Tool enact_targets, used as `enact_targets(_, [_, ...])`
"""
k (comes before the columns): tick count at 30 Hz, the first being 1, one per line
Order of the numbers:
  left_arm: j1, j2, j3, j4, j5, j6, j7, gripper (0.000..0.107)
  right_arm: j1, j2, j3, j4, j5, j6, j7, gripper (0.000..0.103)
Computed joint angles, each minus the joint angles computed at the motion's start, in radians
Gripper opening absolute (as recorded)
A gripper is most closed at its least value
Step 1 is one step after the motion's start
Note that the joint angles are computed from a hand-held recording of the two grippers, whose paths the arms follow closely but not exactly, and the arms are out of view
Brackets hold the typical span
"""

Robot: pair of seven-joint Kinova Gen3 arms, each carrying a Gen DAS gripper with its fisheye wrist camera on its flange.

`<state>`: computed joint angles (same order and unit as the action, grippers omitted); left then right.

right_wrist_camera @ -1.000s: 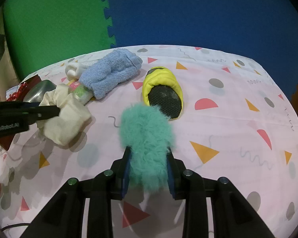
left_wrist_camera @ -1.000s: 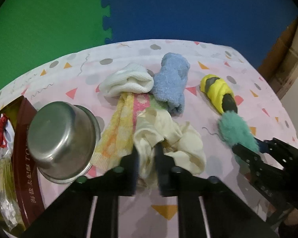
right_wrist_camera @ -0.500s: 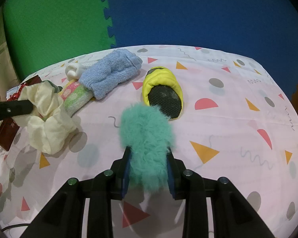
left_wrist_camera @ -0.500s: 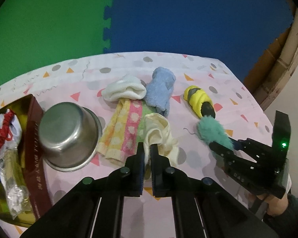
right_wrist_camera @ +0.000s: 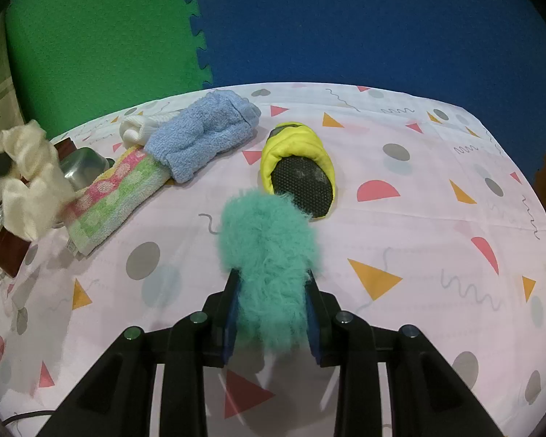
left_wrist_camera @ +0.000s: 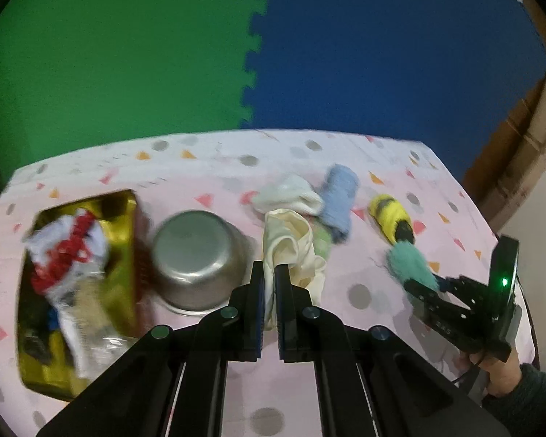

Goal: Organize soft objects
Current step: 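Grasp the cream scrunchie with the left tool and lift it, then lower the cream scrunchie into the gold tin tray and open the left tool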

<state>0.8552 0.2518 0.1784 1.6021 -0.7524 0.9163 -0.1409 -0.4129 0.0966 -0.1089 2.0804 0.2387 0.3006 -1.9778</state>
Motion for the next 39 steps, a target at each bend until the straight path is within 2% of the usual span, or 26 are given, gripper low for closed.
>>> enact_targets(5, [-0.013,-0.066,0.003,0.036,-0.042,0.097,0.05,0.004,-0.002,0.0,0.001,0.0,0.004,0.0,-0.004,0.032])
enact_targets(8, [-0.052,-0.101,0.015,0.057,-0.044,0.157,0.07,0.004,-0.002,0.0,0.001,0.001,0.004,-0.001,-0.006,0.032])
enact_targets(12, [-0.124,-0.135,0.032,0.091,-0.021,0.179,0.086,0.004,-0.003,0.0,0.001,0.001,0.007,-0.001,-0.008,0.032])
enact_targets(19, [-0.212,-0.127,0.037,0.128,-0.017,0.15,0.068,0.004,-0.005,0.001,0.002,0.0,0.013,0.001,-0.013,0.032])
enact_targets(24, [-0.26,-0.105,0.016,0.142,0.022,0.076,0.014,0.004,-0.011,0.001,0.005,0.0,0.028,0.003,-0.026,0.032])
enact_targets(34, [-0.266,-0.033,-0.033,0.124,0.065,0.033,-0.051,0.005,-0.012,0.003,0.005,-0.002,0.044,0.007,-0.036,0.032])
enact_targets(39, [-0.264,-0.02,-0.051,0.121,0.08,0.027,-0.061,0.009,-0.017,0.003,0.007,-0.003,0.055,0.009,-0.046,0.032])
